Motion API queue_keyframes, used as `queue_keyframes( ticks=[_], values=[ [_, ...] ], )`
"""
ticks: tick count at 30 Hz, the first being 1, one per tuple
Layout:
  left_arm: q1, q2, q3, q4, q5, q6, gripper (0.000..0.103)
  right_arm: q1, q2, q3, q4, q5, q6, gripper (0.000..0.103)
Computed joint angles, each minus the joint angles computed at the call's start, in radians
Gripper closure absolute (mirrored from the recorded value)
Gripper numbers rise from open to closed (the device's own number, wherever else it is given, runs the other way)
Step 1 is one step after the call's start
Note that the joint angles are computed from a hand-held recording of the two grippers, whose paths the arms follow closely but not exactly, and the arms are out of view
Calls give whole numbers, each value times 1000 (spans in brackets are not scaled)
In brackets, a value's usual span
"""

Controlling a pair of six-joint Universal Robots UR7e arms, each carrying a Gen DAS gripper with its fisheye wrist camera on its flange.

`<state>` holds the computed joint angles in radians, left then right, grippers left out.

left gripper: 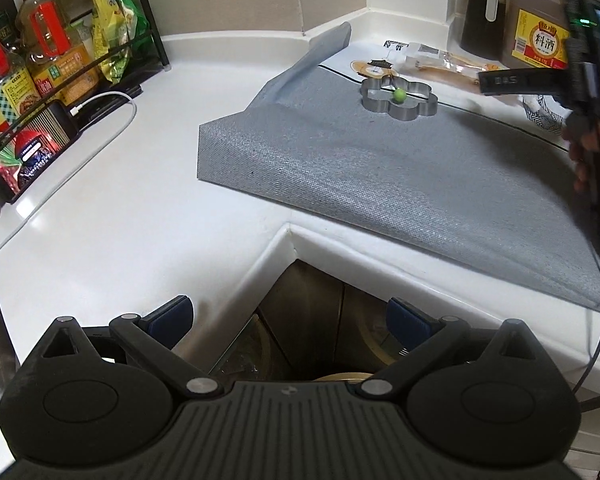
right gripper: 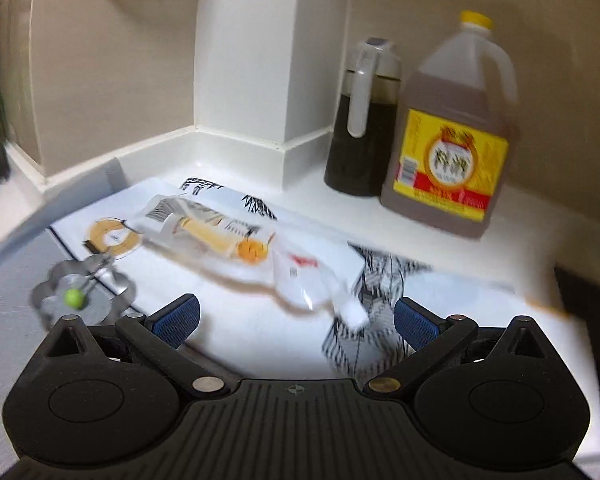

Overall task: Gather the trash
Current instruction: 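Move the left tool toward the flower cutter while the right tool approaches the white bag, then grasp the metal flower-shaped cutter with the left tool while the right tool grasps the white snack bag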

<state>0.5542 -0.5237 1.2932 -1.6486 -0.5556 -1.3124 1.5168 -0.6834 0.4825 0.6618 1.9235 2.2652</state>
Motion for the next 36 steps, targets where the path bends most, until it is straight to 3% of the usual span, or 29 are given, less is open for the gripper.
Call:
queue_keyframes(
  ticks=[2,4,5,6,7,8,11,15,18,20,24,26,28,32,36],
  values=[
    [2,-4,6,-16,-1,9,0,9,49,-62,-8,23,-84,0],
    [2,-6,8,-27,4,19,0,5,50,-31,-74,-3,-207,1],
    [1,-7,10,-37,8,28,0,1,52,-27,-84,-25,-263,6],
    [1,-7,9,-48,14,41,0,-6,60,-39,-70,-56,-299,15],
    [0,-6,8,-63,21,56,0,-12,78,-78,-27,-80,-307,45],
    [-1,-3,6,-86,31,78,0,-16,88,-102,1,-89,-294,58],
    [3,21,-26,-167,64,158,0,-26,26,-13,-35,-124,-265,69],
    [24,98,-108,-336,119,310,0,-44,-116,188,-91,-126,-216,69],
    [54,190,-226,-474,135,506,0,-64,-230,386,-253,-106,-289,69],
    [79,267,-335,-542,151,655,0,-71,-256,440,-324,-89,-348,69],
    [130,407,-569,-534,168,835,0,-76,-221,353,-236,-88,-306,64],
    [153,459,-667,-524,156,888,0,-75,-192,292,-185,-59,-264,37],
    [175,503,-751,-517,145,919,0,-75,-175,256,-174,-35,-224,20],
    [204,544,-815,-594,107,981,0,-79,-127,153,-88,-33,-170,15],
    [217,538,-793,-678,78,978,0,-77,-87,84,-40,-38,-170,12]
  ],
)
